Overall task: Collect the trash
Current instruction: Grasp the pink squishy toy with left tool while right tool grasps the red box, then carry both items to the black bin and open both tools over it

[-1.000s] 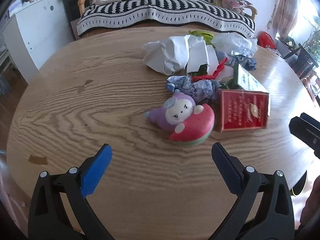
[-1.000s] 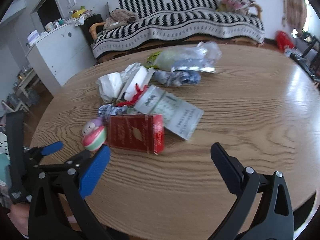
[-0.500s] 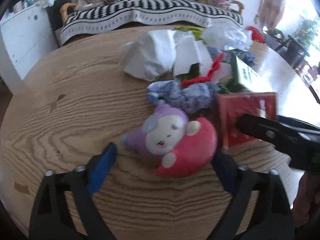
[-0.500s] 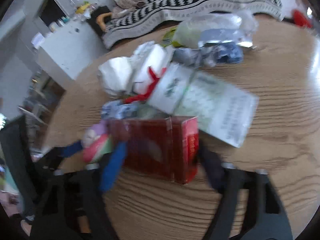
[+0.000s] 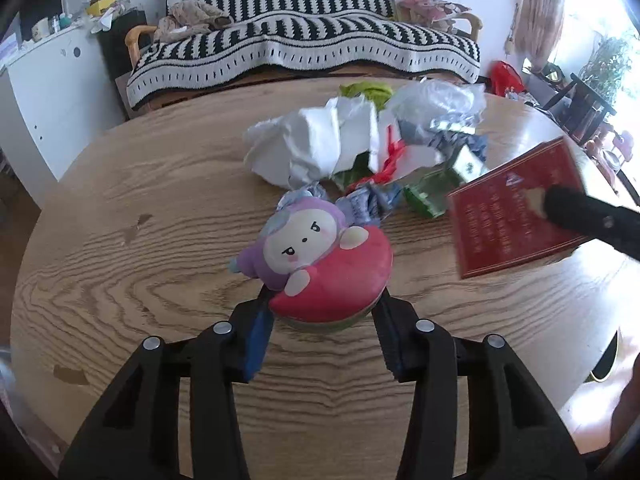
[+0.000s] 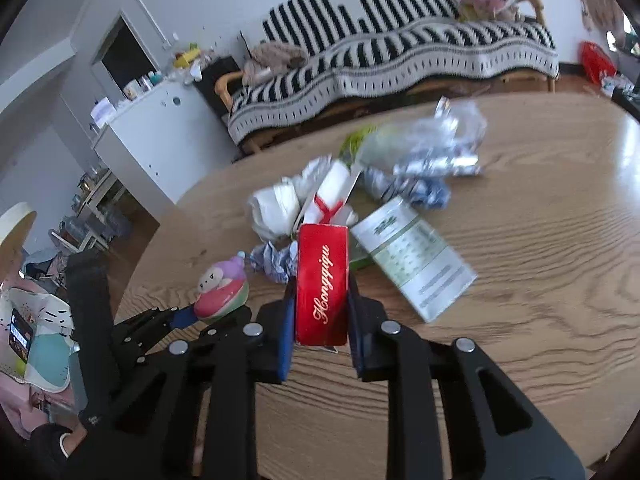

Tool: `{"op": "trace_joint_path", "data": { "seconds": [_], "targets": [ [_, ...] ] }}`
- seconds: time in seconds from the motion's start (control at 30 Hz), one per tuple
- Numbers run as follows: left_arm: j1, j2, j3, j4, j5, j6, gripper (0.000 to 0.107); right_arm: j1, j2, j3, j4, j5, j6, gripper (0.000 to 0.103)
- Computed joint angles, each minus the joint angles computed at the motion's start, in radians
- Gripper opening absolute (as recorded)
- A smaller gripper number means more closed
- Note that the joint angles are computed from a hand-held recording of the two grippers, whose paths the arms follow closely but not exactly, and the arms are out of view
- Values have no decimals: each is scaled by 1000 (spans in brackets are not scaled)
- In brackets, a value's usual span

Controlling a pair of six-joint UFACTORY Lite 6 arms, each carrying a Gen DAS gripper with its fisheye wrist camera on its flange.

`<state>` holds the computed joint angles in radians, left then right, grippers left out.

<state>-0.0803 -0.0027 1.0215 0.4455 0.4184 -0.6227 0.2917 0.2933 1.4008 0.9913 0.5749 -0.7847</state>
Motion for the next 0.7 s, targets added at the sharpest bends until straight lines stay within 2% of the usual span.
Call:
{"op": "trace_joint_path", "data": {
  "seconds": [0.2,0.43,0.53,0.7],
  "targets": [
    [-89,-23,48,24,59,-64,44,-162,-211,-148,-6,62,-89,23],
    [-343,96,227,151,120,-271,44,-582,-360,-210,-11,230,-244,23],
    [-493,214,358,218,140,-357,44,-829,-317,-160,-6,314,-337,23],
    [-691,462,658,178,142,-336,44,-1154,-92,61,-18,412,-419,23]
  ]
}}
